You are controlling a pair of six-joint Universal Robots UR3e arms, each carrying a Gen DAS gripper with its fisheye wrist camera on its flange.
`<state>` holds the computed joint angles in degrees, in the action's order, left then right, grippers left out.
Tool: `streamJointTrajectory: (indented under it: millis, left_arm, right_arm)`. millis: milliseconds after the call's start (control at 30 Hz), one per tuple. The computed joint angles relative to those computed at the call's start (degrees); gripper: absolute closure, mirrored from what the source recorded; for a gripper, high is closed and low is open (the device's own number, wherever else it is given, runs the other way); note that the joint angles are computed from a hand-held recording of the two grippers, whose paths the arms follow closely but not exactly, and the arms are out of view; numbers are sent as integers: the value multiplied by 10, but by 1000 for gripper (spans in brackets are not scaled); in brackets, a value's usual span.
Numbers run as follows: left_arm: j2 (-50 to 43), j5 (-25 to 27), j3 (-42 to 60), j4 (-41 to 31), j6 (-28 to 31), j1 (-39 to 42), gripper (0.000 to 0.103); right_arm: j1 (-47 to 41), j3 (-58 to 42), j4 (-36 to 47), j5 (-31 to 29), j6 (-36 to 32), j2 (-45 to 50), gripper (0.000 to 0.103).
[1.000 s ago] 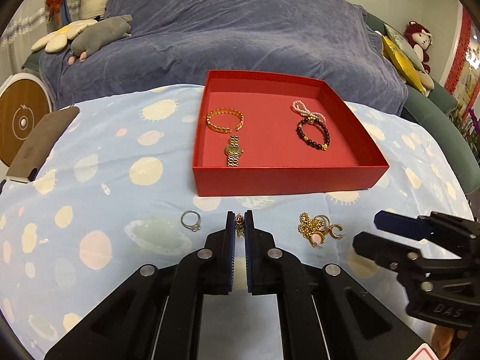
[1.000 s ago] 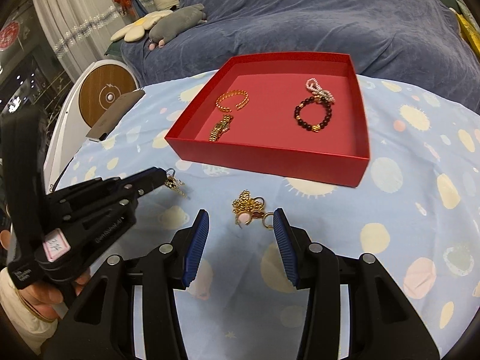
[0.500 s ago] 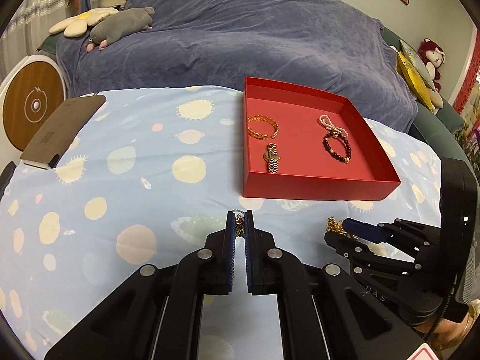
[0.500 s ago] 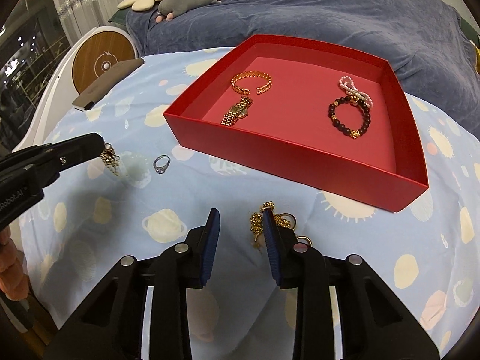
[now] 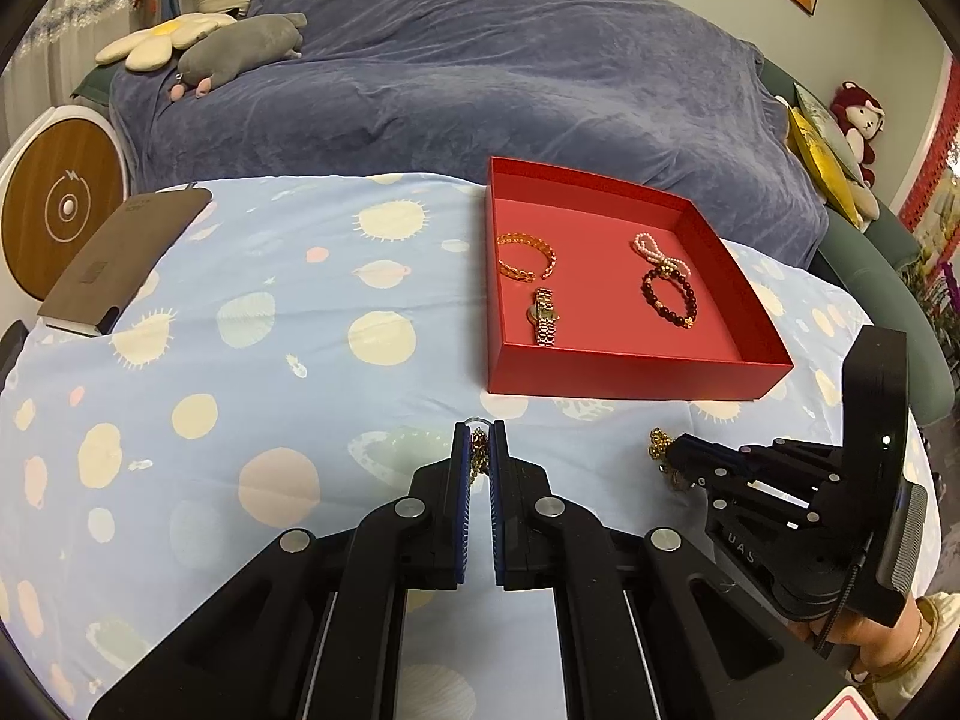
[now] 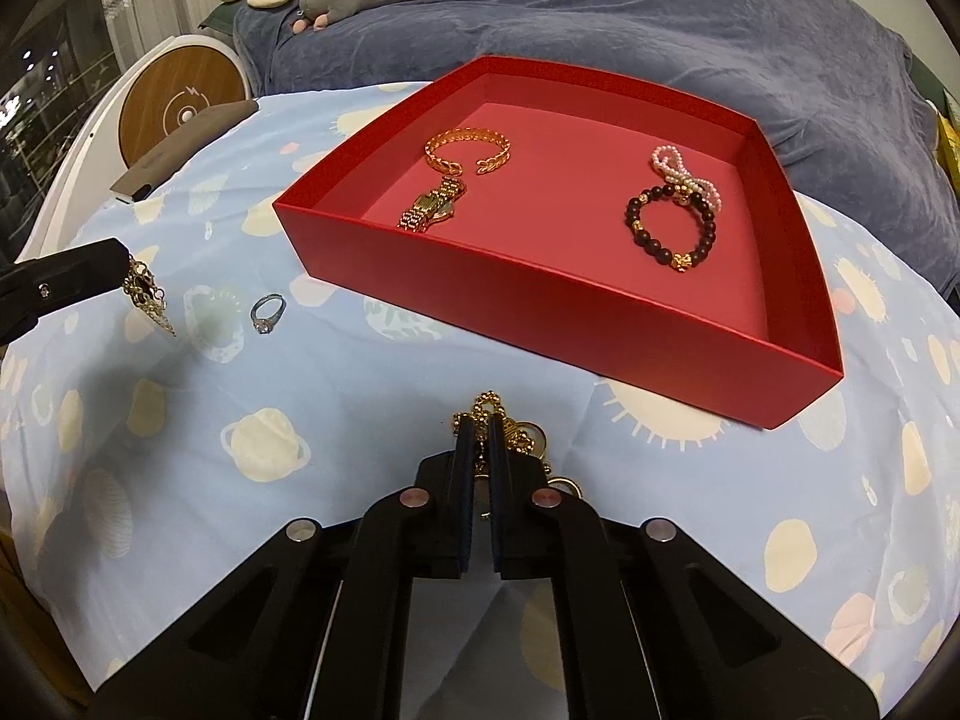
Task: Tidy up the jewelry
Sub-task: 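Grasp a gold chain with the left tool while the right tool grasps another gold chain, then carry both held gold chains over the red box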
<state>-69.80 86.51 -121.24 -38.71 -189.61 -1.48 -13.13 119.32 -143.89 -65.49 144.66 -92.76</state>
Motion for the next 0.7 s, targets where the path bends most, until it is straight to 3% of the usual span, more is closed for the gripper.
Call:
streamJointTrajectory:
  millis: [400,700]
  left_arm:
    - [-21,18,38,3,-18,-27,99]
    - [-65,37,106,-3,-46,-67,99]
  right_arm:
    - [-152,-65,180,172,-35,-132,100]
    - [-205,-122,226,213,-31,-128,100]
